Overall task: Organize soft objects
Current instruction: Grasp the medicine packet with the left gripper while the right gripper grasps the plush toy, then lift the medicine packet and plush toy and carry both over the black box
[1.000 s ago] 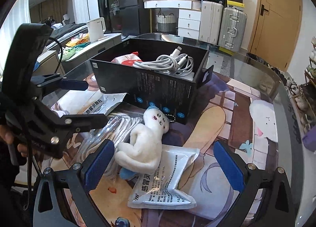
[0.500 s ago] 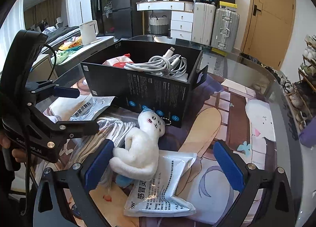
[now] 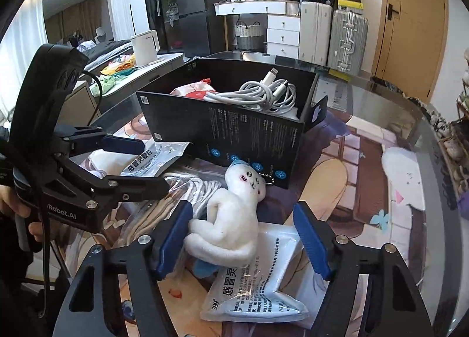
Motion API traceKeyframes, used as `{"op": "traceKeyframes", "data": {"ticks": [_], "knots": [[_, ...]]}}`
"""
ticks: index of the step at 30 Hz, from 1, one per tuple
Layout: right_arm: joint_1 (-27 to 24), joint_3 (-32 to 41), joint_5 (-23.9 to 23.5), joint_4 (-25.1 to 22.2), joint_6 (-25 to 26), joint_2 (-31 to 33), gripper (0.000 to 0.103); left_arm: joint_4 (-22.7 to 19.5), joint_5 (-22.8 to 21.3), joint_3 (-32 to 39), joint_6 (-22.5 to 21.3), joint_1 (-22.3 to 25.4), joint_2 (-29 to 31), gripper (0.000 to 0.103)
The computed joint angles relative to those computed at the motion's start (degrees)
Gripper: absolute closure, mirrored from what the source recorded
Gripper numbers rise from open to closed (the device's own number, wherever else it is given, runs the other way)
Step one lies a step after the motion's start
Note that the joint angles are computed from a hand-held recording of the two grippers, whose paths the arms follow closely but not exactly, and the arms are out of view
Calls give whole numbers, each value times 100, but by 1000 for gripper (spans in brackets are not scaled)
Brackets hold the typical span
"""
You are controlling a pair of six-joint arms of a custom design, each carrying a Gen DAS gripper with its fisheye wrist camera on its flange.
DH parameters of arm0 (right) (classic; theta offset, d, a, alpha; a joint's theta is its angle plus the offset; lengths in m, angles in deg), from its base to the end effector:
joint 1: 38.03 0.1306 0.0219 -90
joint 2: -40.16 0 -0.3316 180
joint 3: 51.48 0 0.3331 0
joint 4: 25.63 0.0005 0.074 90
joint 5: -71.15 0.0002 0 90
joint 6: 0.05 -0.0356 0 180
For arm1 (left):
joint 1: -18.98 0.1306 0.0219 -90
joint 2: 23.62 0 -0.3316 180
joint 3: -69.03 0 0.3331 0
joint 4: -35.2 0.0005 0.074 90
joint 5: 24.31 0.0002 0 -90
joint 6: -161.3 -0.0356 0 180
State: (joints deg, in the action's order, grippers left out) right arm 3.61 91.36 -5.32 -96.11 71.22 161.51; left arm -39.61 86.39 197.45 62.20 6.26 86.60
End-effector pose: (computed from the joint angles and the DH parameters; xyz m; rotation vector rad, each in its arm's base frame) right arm 0.4359 0.3758 0.4537 -0.3726 2.3755 0.2054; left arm 0.4964 -0.1255 0.4561 0.6150 2.4583 -0.4858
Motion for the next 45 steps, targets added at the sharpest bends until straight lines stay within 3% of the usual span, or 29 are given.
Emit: {"op": "traceKeyframes", "data": {"ticks": [4, 8, 14, 22, 45], "knots": [[-20, -56, -102, 42, -35, -32, 33, -52, 158, 7, -51, 8, -27, 41], [-31, -107, -261, 116, 27, -59, 44, -103, 257, 5, -174, 17, -61, 52], [-29, -150, -440, 166, 42, -79, 56, -118, 292, 47, -212, 7, -67, 60], [2, -222, -370, 228, 58, -129, 62, -110, 289, 56, -253, 15, -85, 63], [86, -236, -155, 315, 180, -312, 62, 147, 321, -47, -274, 94, -353, 64]]}}
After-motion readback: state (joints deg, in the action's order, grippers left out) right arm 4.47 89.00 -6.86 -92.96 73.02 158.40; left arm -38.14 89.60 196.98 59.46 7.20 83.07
